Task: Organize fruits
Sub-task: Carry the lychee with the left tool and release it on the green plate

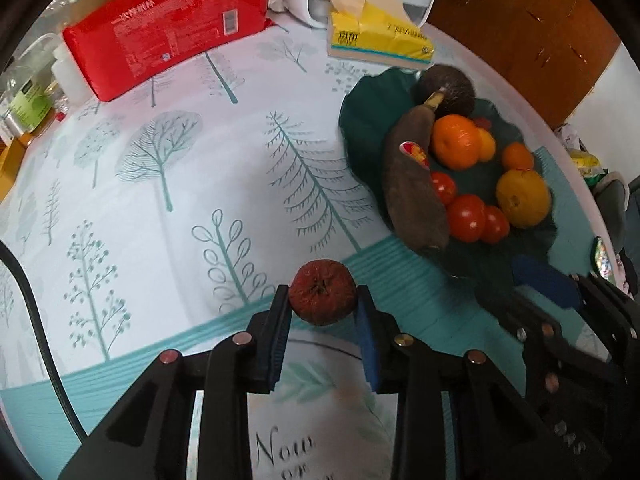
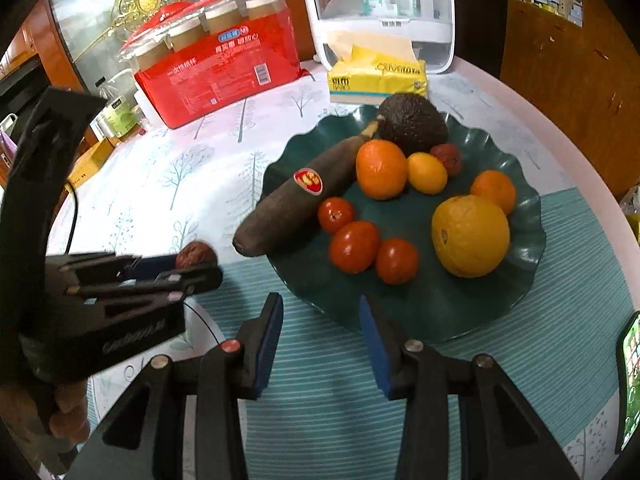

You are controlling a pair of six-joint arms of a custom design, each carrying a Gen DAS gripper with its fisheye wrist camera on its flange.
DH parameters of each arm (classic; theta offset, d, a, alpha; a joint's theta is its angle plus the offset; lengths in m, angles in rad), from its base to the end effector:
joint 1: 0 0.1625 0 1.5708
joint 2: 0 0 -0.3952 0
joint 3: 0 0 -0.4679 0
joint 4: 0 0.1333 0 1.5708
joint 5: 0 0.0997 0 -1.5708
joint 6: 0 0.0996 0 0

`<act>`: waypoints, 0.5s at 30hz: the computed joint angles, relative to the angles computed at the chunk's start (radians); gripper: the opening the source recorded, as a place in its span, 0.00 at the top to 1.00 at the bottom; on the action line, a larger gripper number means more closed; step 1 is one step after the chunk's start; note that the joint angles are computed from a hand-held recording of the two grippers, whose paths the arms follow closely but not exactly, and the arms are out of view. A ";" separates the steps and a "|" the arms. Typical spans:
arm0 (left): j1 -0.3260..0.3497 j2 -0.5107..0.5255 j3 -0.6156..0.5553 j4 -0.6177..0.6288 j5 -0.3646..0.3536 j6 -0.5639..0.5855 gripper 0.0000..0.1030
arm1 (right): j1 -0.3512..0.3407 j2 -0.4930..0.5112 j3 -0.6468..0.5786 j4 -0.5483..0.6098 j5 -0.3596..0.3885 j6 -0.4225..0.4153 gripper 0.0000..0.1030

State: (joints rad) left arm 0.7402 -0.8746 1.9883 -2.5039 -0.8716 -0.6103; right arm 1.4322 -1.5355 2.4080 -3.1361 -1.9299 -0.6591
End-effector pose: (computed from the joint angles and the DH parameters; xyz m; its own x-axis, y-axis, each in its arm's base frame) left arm -0.2688 -0.5129 -0.0470 -0.7693 0.1467 -0.6218 0.3483 0.9122 -0.2157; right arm 0.0350 -0.4603 0.1910 -0.7736 -0.1887 0.6049 -0.4648 0.8178 -0.3393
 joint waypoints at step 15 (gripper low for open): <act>-0.095 0.023 -0.097 -0.148 0.030 0.108 0.71 | -0.015 -0.124 -0.053 -0.015 0.079 0.056 0.61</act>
State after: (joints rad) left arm 0.6449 -0.8517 1.8914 -2.6518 -0.8414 -0.5021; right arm 1.4167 -1.6593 2.3546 -3.1513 -1.8510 -0.6029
